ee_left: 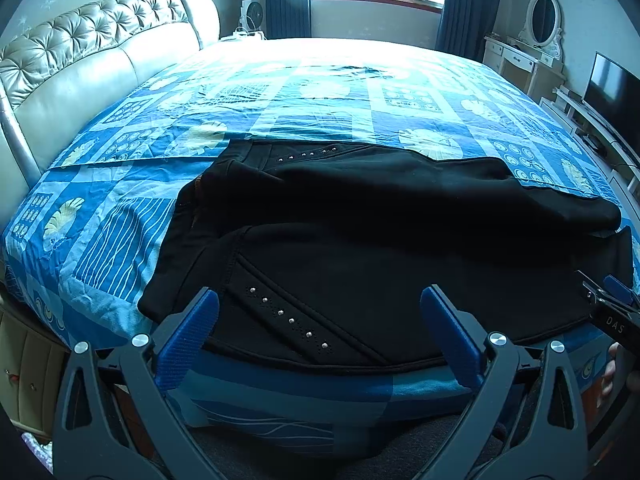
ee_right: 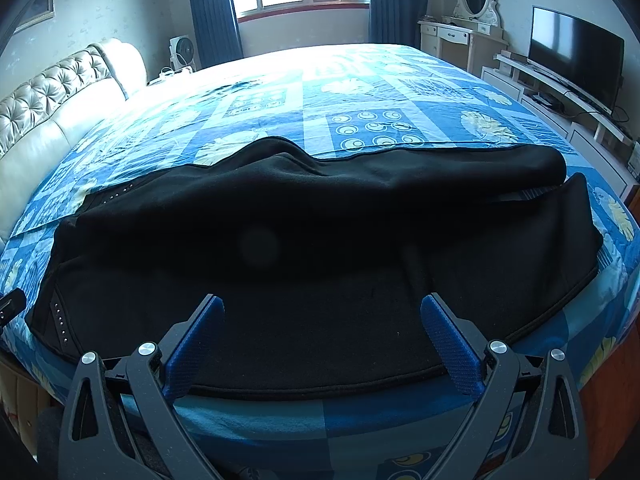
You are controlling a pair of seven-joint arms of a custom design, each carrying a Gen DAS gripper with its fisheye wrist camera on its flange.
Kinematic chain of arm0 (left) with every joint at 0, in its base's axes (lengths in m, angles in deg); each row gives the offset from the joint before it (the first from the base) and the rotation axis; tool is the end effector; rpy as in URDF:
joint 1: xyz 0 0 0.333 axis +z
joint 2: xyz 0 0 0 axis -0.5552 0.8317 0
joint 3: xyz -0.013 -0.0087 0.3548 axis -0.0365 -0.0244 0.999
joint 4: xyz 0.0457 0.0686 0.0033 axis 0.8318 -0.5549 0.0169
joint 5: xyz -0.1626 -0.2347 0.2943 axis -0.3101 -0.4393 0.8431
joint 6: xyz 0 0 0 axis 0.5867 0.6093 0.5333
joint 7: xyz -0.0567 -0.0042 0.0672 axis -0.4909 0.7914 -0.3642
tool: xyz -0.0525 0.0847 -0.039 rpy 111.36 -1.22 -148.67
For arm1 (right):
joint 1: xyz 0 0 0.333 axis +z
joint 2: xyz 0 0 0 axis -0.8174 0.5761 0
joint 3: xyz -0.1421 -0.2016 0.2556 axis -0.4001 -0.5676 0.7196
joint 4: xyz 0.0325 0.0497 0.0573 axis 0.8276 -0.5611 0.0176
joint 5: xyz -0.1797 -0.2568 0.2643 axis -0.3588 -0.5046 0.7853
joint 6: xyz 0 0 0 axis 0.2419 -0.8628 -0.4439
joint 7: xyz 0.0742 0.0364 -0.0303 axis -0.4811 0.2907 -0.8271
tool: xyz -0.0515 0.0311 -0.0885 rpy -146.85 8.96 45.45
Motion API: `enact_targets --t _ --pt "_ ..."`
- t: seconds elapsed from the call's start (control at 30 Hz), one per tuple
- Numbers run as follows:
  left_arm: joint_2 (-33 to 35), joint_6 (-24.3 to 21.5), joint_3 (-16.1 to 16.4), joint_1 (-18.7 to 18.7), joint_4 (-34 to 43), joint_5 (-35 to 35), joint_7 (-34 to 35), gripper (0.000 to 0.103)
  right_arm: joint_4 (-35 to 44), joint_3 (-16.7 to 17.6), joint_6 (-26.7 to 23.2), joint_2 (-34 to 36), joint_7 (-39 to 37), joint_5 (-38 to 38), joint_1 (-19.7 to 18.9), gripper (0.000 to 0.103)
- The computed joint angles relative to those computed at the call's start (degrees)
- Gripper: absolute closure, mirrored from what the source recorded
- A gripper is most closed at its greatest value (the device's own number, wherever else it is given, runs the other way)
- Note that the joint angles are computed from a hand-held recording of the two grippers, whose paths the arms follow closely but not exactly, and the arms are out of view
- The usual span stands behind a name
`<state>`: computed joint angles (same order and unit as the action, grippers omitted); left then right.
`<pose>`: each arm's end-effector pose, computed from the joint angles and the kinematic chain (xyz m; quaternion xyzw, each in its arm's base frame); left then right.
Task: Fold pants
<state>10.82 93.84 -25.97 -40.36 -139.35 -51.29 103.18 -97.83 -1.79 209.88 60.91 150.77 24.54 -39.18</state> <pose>0.6473 -0.1280 0.5228 -0.7093 0.6129 -0.2247 0.2662 0.6744 0.2021 0.4831 -0.6333 0.6932 -0.2211 0.2637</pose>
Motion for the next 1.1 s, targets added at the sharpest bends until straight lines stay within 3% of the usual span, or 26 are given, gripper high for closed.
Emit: enact_targets --t 1.1 --pt "0.2 0.1 0.1 -0.2 -0.3 0.5 0.1 0.002 -0.1 -0.2 0.1 0.0 0.2 -0.8 0.4 0.005"
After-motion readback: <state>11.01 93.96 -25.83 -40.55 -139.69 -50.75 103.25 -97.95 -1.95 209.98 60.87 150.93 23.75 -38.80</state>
